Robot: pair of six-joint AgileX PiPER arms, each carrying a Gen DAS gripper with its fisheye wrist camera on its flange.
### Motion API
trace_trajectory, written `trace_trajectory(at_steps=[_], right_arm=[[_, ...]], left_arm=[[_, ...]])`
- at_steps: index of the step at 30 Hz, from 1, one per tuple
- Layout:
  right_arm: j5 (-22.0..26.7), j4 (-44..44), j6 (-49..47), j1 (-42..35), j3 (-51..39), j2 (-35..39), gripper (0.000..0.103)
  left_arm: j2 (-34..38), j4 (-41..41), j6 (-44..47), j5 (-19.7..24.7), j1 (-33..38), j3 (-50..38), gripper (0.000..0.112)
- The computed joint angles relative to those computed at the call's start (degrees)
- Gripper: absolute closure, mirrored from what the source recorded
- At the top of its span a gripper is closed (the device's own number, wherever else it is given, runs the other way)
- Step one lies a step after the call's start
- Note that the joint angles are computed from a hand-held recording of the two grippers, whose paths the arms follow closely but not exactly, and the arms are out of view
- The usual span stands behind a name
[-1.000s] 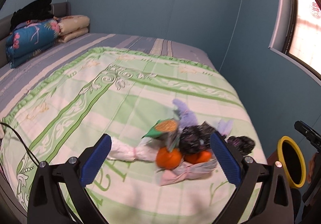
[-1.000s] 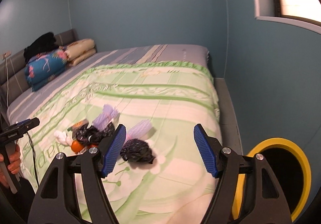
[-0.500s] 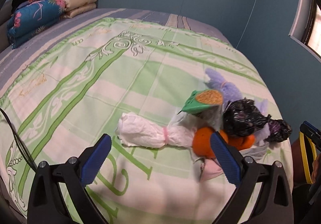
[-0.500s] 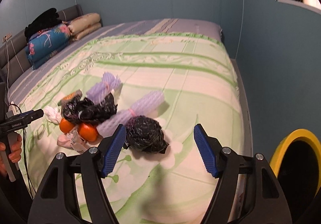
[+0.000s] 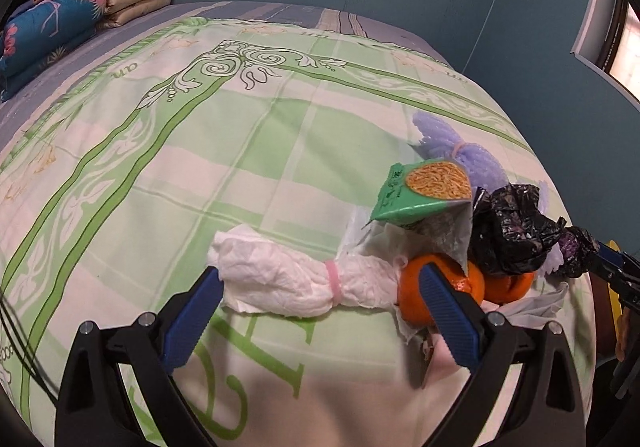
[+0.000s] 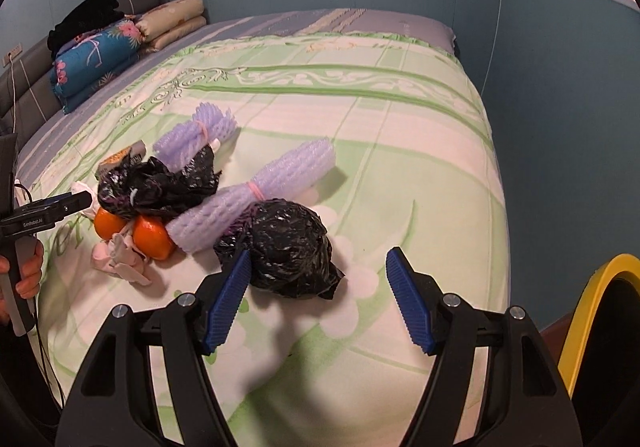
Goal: Collect trash
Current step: 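Move both open tools back to the trash pile on the bed, then grasp the white tissue with the left tool while the right tool grasps the black plastic bag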
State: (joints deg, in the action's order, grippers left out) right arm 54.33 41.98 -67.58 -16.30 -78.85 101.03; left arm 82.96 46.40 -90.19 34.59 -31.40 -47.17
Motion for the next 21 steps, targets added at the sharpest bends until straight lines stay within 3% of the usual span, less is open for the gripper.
trace_trajectory(at_steps=[7,11,15,18,20,21], right_arm=[[2.7,-0.1,0.5,0.8,-1.7,2.1,0.038],[3.8,-1.1,1.4,1.6,-1.9,2.5,0.043],[3.9,-1.4,1.8,2.5,-2.2,2.9,0.046],[4.6,-1.9,2.4,3.5,-3.2,3.4,0.058],[3.4,-0.9,0.7,3.8,-2.2,2.7,0.071],[3.0,-0.6,0.1,3.9,-1.7,2.4,0.073]], left_arm=[[1.6,1.3,-1.0,-5.3,2.0,1.7,0.027],[3.1,1.0,0.2,-4.2,1.6,0.7,0.047],[4.4,1.3,0.5,-2.0,0.5,-0.4,0.057],[4.4,0.7,0.9,-2.4,0.8,-0.4,0.066],[4.6,0.2,1.6,-1.5,0.4,-0.8,0.072],[4.5,-0.1,2.1,-1.4,0.3,-0.9,0.075]])
